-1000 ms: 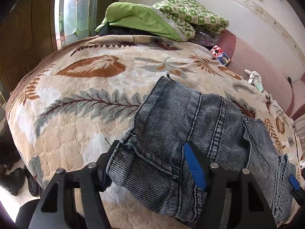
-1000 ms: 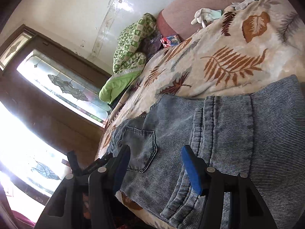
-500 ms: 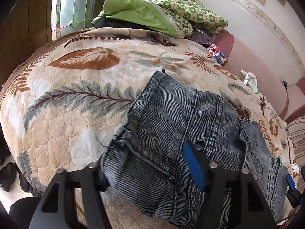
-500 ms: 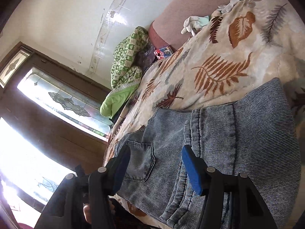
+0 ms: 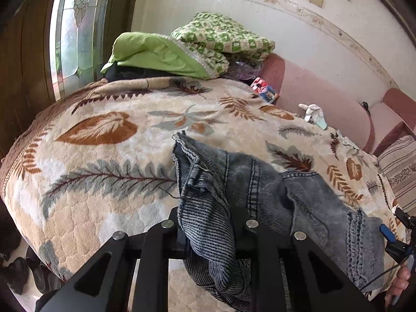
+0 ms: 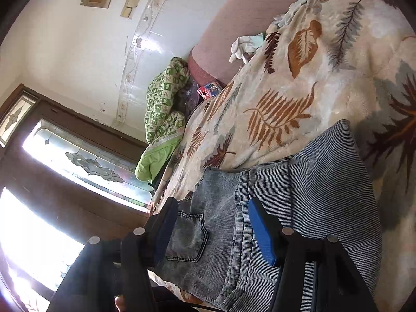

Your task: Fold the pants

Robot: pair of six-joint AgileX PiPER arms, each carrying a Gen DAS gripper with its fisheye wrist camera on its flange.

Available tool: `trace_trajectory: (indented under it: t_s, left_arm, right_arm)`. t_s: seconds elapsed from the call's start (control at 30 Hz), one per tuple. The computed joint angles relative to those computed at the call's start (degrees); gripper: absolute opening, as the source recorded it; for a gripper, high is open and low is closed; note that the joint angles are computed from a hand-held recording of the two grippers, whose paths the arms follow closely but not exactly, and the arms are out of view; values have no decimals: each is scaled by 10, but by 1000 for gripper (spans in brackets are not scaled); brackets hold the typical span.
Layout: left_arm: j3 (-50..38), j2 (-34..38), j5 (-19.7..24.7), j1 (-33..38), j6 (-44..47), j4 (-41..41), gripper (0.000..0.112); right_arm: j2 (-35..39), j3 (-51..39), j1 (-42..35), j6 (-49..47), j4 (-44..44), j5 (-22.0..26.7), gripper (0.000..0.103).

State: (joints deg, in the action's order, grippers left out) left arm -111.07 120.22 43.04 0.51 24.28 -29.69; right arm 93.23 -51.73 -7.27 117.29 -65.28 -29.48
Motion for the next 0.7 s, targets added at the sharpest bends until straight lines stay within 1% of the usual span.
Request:
trace_trajectory:
  t_s: [0.1, 0.2, 0.27, 0.4, 0.47, 0.53, 0.57, 0.63, 0.7]
  left_arm:
    - [4, -26, 4, -10, 40, -32, 21]
    - [19, -55, 6, -25, 88, -70, 21]
    - [24, -71, 12, -38, 118, -93, 21]
    - [20, -87, 35, -69, 156, -126, 20]
    - [17, -92, 43, -90, 160, -128, 20]
    - [11, -94, 49, -113, 159, -126, 19]
    - [9, -95, 51, -127, 156, -123, 19]
    - [8, -98, 60, -154, 154, -121, 19]
    - [4, -97, 69, -184, 154, -114, 19]
  right_arm:
    - [-5, 10, -12, -2, 16, -6, 60]
    - [-14, 28, -38, -19, 43, -38, 60]
    - [-22, 45, -62, -38, 65, -78, 60]
    - [-46, 89, -117, -87, 105, -178, 60]
    - [-65, 112, -141, -100, 116, -203, 60]
    - [-83, 131, -162, -100, 122, -214, 60]
    - [-87, 141, -175, -99, 125, -226, 60]
    - [-87, 157, -202, -91, 130, -265, 60]
    - [-77, 171, -230, -82, 134, -318, 60]
